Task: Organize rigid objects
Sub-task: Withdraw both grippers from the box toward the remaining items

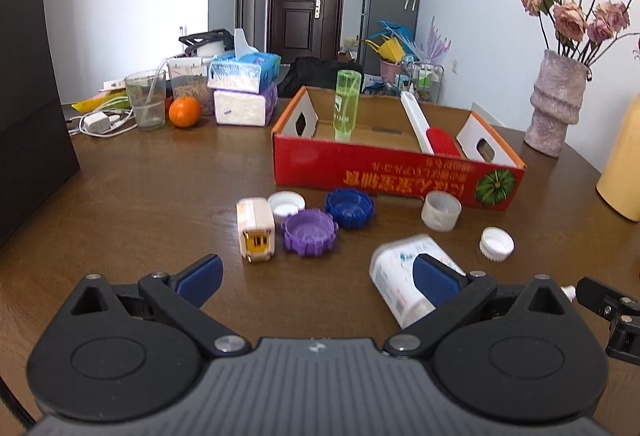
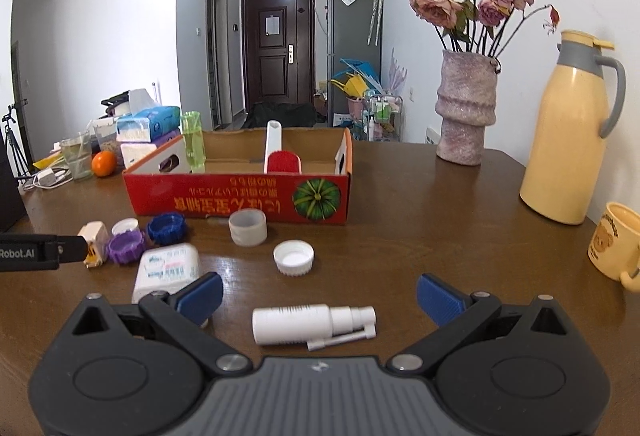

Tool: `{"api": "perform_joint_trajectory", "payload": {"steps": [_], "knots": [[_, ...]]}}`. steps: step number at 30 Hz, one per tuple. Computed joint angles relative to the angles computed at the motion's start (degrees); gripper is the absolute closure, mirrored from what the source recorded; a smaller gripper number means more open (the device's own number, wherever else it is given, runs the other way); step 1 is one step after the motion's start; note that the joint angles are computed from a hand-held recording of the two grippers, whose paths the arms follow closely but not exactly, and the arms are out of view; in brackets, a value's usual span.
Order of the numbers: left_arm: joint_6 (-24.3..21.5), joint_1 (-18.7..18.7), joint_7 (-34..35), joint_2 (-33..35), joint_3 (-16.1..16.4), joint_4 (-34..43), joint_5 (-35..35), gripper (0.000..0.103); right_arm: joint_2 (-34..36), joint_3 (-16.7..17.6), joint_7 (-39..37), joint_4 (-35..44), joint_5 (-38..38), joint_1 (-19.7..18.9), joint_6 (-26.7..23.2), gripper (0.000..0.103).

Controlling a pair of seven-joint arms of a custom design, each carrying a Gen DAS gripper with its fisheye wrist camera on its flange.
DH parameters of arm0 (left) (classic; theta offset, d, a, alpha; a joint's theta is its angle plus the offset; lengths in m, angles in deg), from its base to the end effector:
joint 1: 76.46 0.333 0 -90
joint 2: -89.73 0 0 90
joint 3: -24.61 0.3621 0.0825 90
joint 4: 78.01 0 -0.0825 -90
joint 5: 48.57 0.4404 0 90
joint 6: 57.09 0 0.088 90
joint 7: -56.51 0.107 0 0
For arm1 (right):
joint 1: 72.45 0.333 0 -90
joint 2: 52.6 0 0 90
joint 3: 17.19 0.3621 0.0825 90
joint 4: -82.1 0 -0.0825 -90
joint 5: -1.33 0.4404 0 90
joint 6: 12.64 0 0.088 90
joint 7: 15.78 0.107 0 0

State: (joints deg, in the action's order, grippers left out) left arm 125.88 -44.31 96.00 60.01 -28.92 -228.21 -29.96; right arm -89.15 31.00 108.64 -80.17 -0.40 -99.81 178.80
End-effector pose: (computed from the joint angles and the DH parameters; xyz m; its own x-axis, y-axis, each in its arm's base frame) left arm 0.4348 -0.2231 0.4479 0.0208 -0.9986 0.0485 -0.5789 -0.0515 -0.8137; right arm 0.3901 0.1565 0.4334 -0.0529 -0.9982 -0.0282 -0.5089 0.0513 -0.8593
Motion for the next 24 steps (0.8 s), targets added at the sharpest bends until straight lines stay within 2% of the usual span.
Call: {"api": "perform_joint_trajectory", "payload": {"steps": [4, 12, 18, 20, 24], "knots": [[0.12, -0.49, -0.46, -0.22, -0.64, -0.66, -0.24, 0.0, 0.73, -0.46, 0.41, -0.87, 0.21, 0.72, 0.28, 0.0], [0.5, 1.02, -2.56, -0.98, -3.77, -0.95, -0.57, 0.0, 3.33, -0.65, -2.05, -1.83, 2.23, 1.19, 2.93, 0.0], [2.6, 3.76, -4.74, -2.25, -7.68, -1.45, -2.0, 0.0, 6.86, -0.67, -6.2, -2.08, 5.1, 1.4, 5.75, 0.0], [2.86, 4.25, -4.44, -2.12, -8.44, -1.22, -2.58, 0.0, 7.97, 0.27, -8.06, -1.6, 6.03, 0.67, 6.08, 0.0], [2.4, 6.05, -4.61, -2.28, -10.55, -0.36, -3.3, 0.0, 10.35, 4.55, -12.59, 0.1, 7.88, -3.45, 6.75, 0.0]]}}
